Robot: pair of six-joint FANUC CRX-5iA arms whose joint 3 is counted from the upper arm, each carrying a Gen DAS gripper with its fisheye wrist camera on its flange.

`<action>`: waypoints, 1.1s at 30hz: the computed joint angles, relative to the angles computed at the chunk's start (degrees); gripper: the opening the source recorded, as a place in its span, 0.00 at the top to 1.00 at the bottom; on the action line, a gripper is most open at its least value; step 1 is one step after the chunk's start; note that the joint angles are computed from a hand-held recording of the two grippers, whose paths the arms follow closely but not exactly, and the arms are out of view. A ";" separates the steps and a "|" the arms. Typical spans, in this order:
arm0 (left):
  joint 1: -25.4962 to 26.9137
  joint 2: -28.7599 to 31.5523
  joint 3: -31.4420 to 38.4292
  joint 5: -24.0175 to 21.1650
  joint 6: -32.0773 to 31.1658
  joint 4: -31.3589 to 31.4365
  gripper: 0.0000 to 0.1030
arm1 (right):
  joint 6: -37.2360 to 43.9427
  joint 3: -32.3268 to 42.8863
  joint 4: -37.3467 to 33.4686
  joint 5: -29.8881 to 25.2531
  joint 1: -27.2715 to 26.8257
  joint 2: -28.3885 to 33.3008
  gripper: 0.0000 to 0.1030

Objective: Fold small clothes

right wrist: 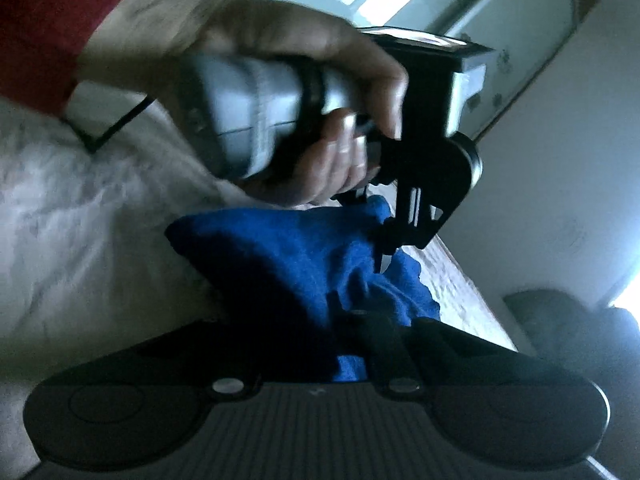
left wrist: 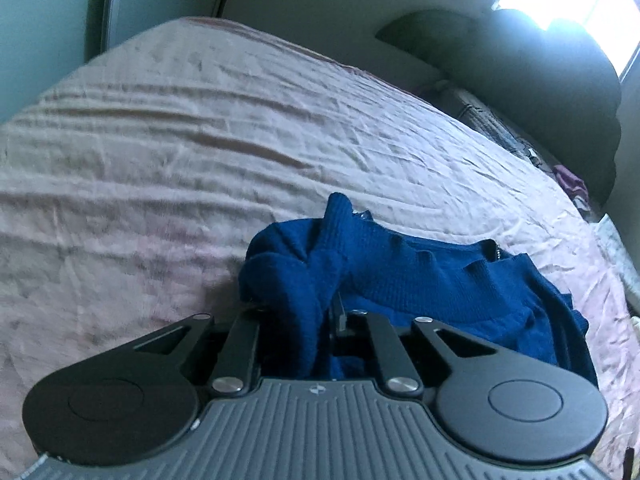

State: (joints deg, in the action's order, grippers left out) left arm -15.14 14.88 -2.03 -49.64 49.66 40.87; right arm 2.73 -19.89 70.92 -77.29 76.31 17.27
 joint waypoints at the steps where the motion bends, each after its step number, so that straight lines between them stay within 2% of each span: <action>1: -0.15 -0.32 0.02 0.25 0.40 -0.54 0.88 | -1.26 -0.55 0.68 0.87 -0.47 -0.52 0.93; 12: -2.09 -3.24 0.69 1.96 6.06 -6.03 0.88 | -24.15 -11.56 6.46 11.83 -1.83 -12.78 0.94; 21: -5.11 -7.05 -0.46 5.41 7.70 -7.36 0.88 | -40.48 -18.26 12.16 14.33 -2.11 -18.35 0.94; 25: -6.69 -8.30 -0.92 7.23 8.52 -7.58 0.88 | -46.68 -21.09 13.78 13.15 -1.81 -21.05 0.94; 33: -10.86 -9.35 -0.68 10.04 9.19 -9.72 0.88 | -50.24 -22.55 10.33 5.34 3.16 -22.31 0.94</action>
